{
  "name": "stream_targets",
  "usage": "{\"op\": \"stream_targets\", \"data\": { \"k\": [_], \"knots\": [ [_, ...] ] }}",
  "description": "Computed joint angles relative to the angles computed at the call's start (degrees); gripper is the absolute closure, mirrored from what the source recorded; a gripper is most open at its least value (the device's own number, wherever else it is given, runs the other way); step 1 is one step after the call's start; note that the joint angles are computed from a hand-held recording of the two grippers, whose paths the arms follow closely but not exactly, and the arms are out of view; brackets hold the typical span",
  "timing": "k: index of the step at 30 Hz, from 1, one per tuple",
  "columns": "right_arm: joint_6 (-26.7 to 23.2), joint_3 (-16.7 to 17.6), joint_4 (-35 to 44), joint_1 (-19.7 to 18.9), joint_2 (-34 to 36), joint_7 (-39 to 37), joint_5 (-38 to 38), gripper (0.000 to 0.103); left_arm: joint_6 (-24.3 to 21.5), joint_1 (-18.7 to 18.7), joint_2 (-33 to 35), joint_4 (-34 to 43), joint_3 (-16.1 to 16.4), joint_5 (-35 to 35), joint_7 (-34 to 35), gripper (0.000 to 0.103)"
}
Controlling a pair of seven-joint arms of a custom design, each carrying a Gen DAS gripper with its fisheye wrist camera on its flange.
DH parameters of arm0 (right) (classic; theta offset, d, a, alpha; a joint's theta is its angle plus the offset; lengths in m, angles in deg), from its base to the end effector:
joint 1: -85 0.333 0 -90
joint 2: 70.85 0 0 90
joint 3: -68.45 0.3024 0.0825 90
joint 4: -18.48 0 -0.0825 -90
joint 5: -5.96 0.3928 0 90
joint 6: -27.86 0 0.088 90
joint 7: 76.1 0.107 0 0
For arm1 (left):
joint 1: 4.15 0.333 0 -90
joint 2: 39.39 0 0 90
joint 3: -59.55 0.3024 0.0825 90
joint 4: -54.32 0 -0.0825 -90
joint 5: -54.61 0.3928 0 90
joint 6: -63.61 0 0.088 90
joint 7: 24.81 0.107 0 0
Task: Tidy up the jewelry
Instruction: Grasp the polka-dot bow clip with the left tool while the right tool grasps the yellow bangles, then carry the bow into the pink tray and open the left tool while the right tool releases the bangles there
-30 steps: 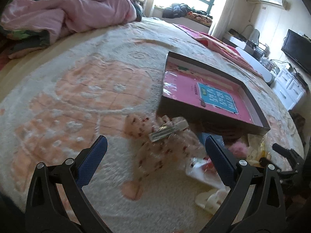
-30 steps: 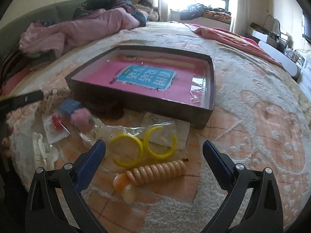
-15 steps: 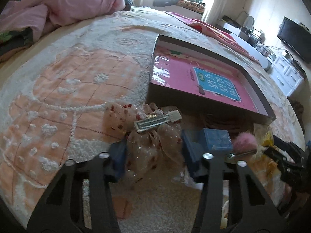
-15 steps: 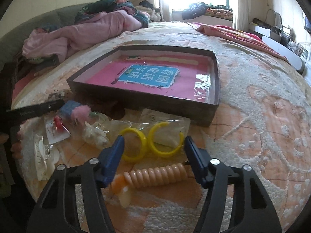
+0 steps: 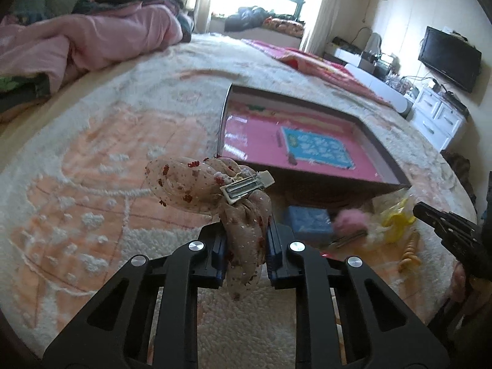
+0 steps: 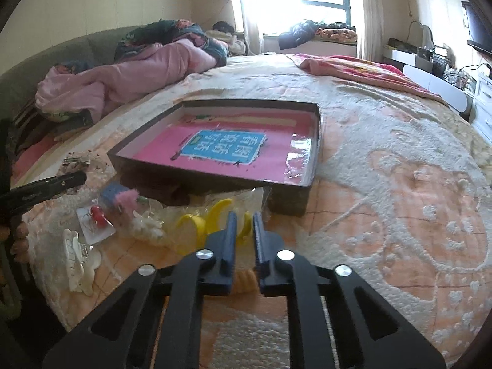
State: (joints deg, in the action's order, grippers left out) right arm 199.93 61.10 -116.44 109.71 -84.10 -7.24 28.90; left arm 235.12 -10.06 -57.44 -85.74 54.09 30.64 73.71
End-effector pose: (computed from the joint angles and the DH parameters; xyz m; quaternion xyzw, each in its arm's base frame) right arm 0.5101 0.1265 0.5031 -0.7234 0.5390 -0.2185 0.3720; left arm 0.4924 -0.0721 0.5002 -0.6501 0.6309 -0.3669 0.2116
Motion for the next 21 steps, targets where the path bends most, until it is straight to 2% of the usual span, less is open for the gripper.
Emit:
{"op": "stream_targets", "data": {
  "k": [4, 9, 15, 21],
  "knots": [
    [-0.13, -1.68, -0.39, 2.04, -1.17, -3.04, 2.97, 0.096, 0.36, -2.30, -1.10, -0.17, 1.29, -2.15, 1.88, 0.090],
    [1.16, -0.88, -1.70, 1.31, -2.46, -1.84, 1.21, 0.098, -0.06, -3.44, -1.15, 0.28, 1.53, -3.61, 3.26, 0.090],
    [3.51, -4.14, -2.51, 4.58, -4.54, -2.15, 0.71, 0.099, 0.17, -3.70, -0.91, 1.06, 0.61, -3.49, 3.90, 0.090],
    [4.44, -5.48, -1.53, 4.67, -4.95, 0.19, -2.49, 0.100, 0.12, -3.57, 0.79, 3.61, -0.01, -2.65, 4.20, 0.090]
  ]
}}
